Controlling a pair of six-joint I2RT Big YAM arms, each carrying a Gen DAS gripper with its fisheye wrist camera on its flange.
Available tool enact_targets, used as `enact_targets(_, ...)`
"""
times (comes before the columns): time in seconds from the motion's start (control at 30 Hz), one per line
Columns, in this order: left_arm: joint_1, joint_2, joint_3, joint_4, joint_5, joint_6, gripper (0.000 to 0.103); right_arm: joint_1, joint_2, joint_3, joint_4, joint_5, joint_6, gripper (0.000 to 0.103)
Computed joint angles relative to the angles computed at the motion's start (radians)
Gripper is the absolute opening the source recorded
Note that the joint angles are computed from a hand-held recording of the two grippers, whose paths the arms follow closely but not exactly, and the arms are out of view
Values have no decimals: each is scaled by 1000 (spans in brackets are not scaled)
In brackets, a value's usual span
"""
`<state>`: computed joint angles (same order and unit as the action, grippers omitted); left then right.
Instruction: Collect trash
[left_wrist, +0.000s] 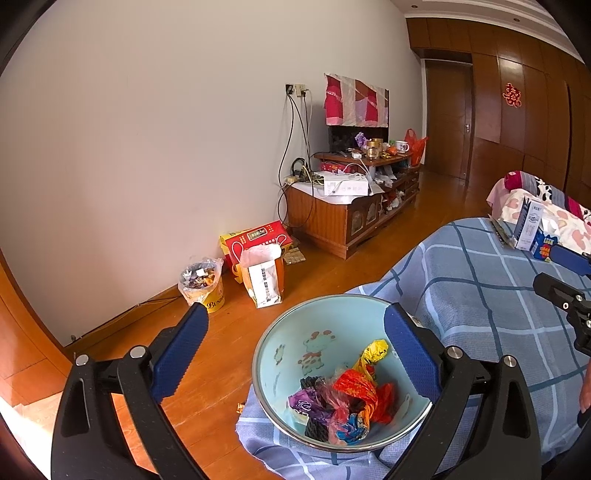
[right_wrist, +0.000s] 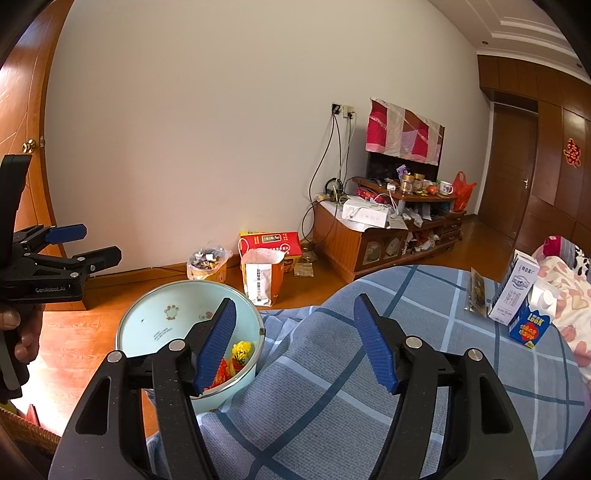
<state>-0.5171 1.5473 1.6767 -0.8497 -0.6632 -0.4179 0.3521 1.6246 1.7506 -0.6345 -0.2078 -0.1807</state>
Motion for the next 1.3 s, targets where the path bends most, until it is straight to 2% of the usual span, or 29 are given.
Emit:
enact_targets(1.03, 0, 20, 12, -12, -15, 18, 94, -4, -11, -21, 19, 8, 7, 69)
enact_targets(1.3, 4, 27, 17, -30, -18, -7, 94, -5, -10, -19, 15, 7, 6, 69)
